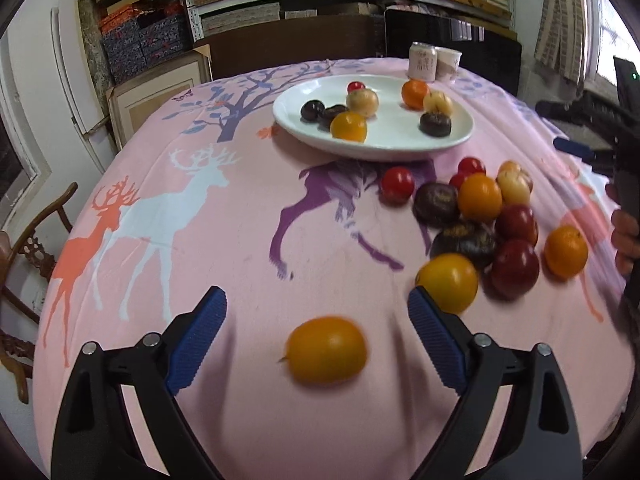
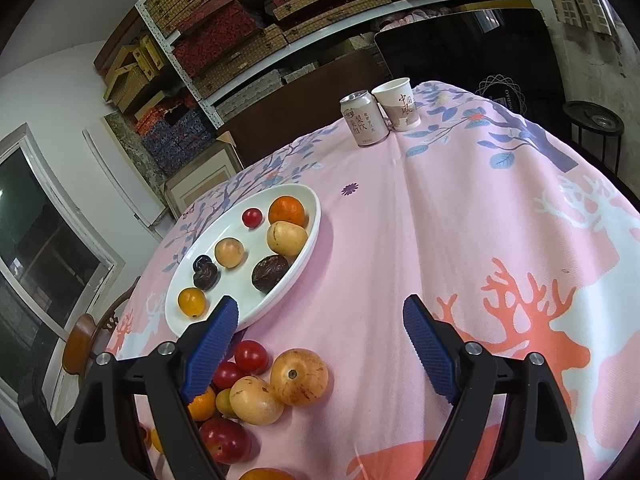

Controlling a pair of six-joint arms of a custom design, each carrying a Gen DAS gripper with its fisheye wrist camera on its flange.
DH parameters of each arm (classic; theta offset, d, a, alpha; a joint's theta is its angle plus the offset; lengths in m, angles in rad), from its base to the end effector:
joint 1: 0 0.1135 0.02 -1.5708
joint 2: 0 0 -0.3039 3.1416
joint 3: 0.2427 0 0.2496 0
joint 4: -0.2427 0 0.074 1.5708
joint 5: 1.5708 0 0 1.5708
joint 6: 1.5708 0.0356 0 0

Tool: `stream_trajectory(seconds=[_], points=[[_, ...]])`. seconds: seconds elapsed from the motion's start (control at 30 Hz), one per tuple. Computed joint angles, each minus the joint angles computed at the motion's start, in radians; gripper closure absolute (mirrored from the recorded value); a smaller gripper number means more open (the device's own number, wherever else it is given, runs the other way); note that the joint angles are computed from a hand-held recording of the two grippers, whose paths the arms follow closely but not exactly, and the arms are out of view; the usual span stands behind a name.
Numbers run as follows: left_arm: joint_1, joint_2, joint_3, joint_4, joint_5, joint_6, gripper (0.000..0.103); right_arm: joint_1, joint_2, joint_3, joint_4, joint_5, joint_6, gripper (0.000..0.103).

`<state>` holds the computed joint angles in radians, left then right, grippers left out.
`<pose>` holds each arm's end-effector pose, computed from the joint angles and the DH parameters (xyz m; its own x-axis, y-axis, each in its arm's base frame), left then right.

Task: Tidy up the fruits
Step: 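Grasp the yellow-orange tomato from the pile with the left gripper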

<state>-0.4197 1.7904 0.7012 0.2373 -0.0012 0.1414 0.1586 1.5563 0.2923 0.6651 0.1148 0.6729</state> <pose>0.2957 -0.1319 0.1407 -0.6230 0.4323 -0.6519 0.4996 0.8612 0.0937 0.2340 0.0333 0.1429 -0.4749 0.5511 -0.6862 0.2973 0.8343 0.4643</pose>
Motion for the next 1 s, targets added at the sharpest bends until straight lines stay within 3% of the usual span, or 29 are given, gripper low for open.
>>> stream_trajectory(seconds=[0.3,0.37,0.53,0.6,1.0], points=[[0.07,-0.01,-0.009,-0.057,0.118,0.002,0.014,0.008,0.003,0.007,-0.013,0.007,-0.009,0.017],[0.061,-0.012,-0.015,-0.057,0.115,0.015,0.019,0.007,0.006,0.01,-0.019,0.006,-0.009,0.017],[0.058,0.014,0.01,-0.102,0.13,0.019,0.047,0.008,0.012,0.012,-0.017,0.004,0.0,0.017],[0.063,0.026,0.026,-0.121,0.141,0.011,0.051,0.009,0.013,0.013,-0.018,0.004,-0.006,0.017],[0.033,0.049,0.069,-0.13,0.085,-0.008,0.054,0.056,0.014,0.021,-0.039,0.03,-0.035,0.017]])
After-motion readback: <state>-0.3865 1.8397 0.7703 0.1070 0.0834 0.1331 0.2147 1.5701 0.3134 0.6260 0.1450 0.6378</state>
